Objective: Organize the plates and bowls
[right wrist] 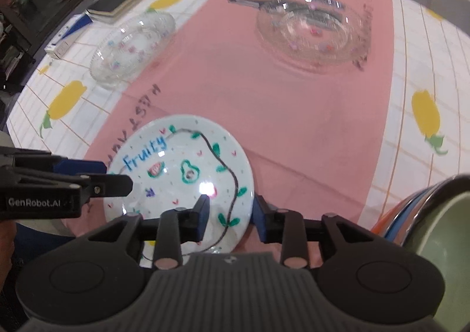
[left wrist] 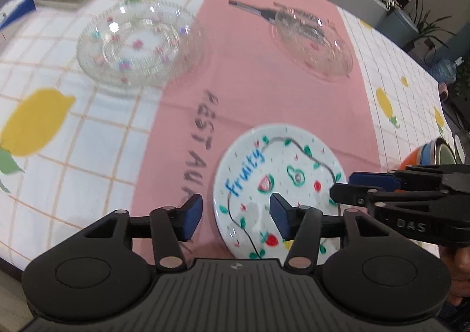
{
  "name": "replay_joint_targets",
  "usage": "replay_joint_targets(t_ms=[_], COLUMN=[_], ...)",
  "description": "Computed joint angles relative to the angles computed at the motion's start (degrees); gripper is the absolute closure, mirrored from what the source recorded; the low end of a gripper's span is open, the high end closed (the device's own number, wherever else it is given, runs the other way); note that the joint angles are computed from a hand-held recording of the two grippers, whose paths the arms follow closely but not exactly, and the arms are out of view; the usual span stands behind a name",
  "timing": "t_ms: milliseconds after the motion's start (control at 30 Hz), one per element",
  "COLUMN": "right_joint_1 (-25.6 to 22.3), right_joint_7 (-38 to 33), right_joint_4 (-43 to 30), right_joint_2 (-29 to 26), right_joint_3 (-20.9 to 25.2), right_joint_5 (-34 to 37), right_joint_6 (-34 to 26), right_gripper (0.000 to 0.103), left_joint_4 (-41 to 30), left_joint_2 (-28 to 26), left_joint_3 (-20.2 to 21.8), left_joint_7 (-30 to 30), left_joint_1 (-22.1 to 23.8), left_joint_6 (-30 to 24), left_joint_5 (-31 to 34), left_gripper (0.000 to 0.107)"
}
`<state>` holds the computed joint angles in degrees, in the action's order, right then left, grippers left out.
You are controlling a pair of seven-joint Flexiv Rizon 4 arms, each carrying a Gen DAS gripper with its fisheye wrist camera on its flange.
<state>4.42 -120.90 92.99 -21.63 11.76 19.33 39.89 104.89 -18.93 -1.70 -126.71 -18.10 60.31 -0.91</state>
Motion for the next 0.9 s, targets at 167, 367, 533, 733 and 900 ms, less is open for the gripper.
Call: replay_joint_targets(t_ms=[167,367,533,733,900], right_joint_1=[-1.6,-3.1,-4.2,-5.1,-4.8], right_joint_7=[0.2,4.9,9.8,16.6,21.9], right_joint_4=[-3.6,-10.7,-17.4,-26.3,-33.6], right_joint_2=[-0.5,-4.1,-8.3,-15.4,-21.1], right_joint_3=[0.1,-0.5,-0.3,0.3,0.5], right_joint_5=[3.6,6.6,8.0,8.8,6.4], right_joint_6=[-0.6,-1.7,-1.9,-2.5,-3.8], right_gripper=[0.070,0.070,0.069,0.069,0.066], left_joint_4=[1.8,-7.6,-17.0,-29.9,-38.1], left_joint_2=[0.8,-2.8,-9.0,-16.9,-22.8], left_joint_3=[-0.7,-0.3,-1.3,0.6,1.6], left_joint_7=[-0.1,3.3,6.3,4.5,1.4], left_joint_1=[1.7,1.8,2.8,1.9,1.6], left_joint_6=[6.0,0.9,-2.5,-8.9,-9.3], left_joint_5=[-3.7,-1.5,-4.8,-4.8,-4.8], left_gripper=[0.044,0.044,0.045,0.045,0.045])
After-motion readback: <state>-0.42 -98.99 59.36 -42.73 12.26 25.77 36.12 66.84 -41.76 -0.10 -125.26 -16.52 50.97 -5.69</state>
